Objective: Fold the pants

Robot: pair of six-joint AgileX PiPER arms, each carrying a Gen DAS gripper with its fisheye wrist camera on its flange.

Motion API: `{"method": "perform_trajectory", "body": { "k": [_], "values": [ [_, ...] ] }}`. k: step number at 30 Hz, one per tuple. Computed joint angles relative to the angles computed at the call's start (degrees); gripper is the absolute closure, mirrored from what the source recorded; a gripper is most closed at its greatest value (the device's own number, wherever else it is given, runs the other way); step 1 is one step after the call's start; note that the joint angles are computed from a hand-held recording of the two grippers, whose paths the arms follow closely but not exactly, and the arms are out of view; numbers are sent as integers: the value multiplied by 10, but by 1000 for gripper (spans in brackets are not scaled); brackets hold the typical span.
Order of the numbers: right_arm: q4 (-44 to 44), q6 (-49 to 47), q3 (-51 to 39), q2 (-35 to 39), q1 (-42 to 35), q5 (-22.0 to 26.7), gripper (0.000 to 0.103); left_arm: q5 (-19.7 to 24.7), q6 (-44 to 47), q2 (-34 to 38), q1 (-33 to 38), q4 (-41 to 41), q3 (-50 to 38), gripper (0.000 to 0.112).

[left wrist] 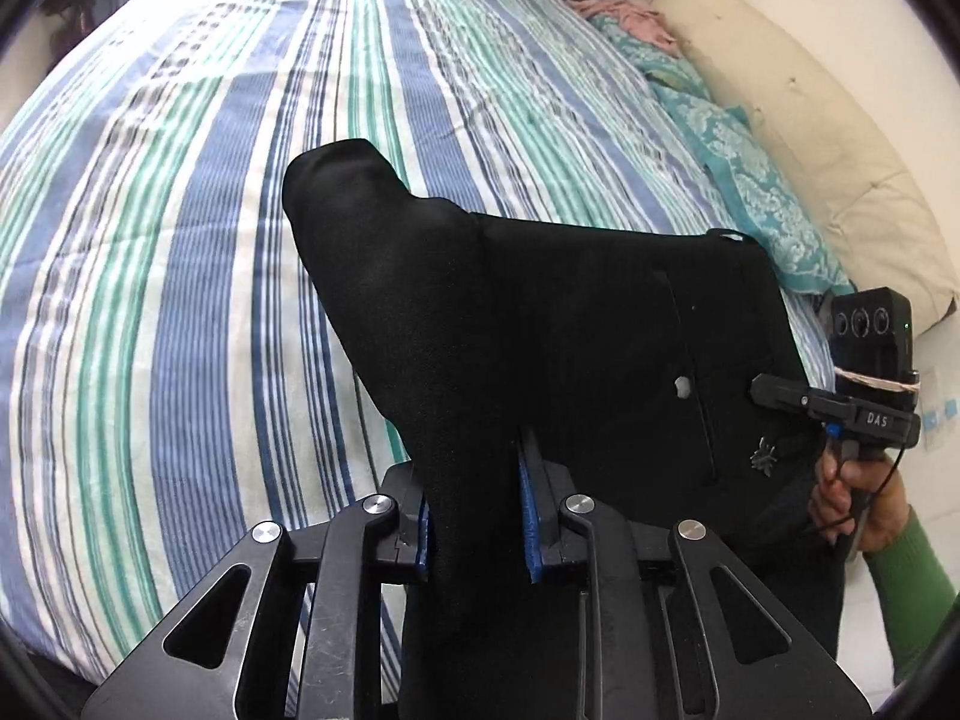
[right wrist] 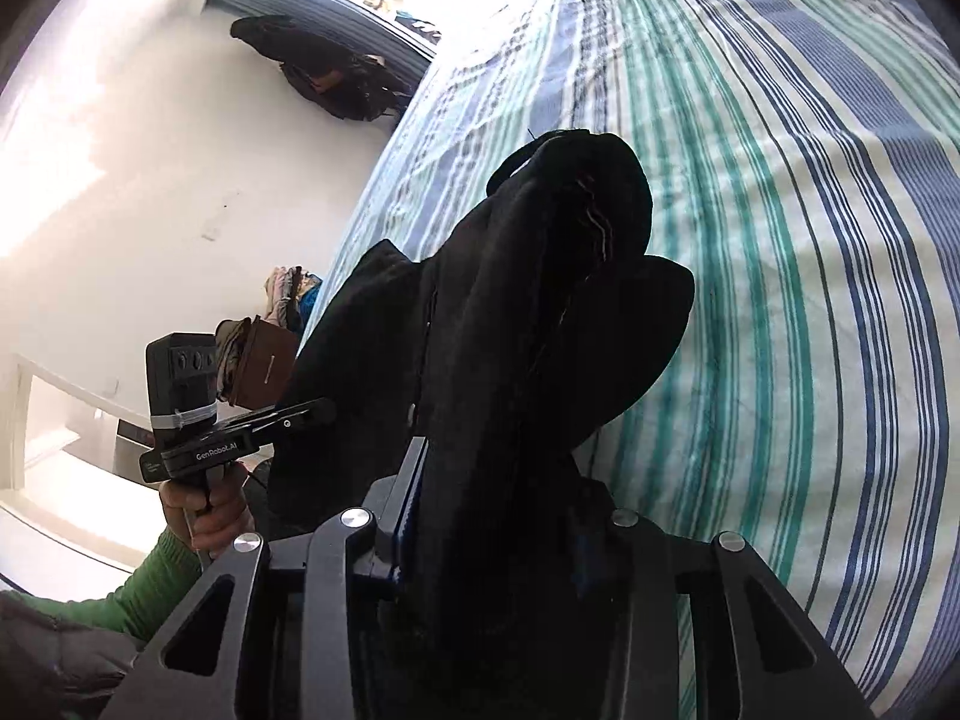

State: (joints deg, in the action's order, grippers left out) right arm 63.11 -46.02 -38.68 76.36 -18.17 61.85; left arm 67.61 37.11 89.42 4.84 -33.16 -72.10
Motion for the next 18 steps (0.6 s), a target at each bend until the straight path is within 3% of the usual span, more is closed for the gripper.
{"method": "perform_trajectory", "body": {
  "k": [3, 9, 13, 15, 16, 17, 18],
  "values": [
    [12, 29, -97, 40, 39, -17, 65, 12, -35, 66, 3, -3, -122, 91],
    [4, 67, -343, 239, 80, -62, 65, 2, -122, 250, -30, 49, -381, 90],
    [-67, 139, -460, 364, 106, -98, 63, -86, -201, 335, -86, 191, -399, 71],
    [-153, 224, -499, 423, 120, -119, 59, -164, -233, 348, -104, 275, -330, 49],
    [-176, 244, -501, 448, 120, -128, 50, -221, -238, 331, -106, 282, -282, 38],
    [-176, 249, -501, 461, 112, -126, 46, -259, -255, 314, -107, 296, -249, 26],
    [-153, 232, -486, 459, 105, -134, 45, -275, -275, 303, -105, 317, -233, 21]
  ]
}}
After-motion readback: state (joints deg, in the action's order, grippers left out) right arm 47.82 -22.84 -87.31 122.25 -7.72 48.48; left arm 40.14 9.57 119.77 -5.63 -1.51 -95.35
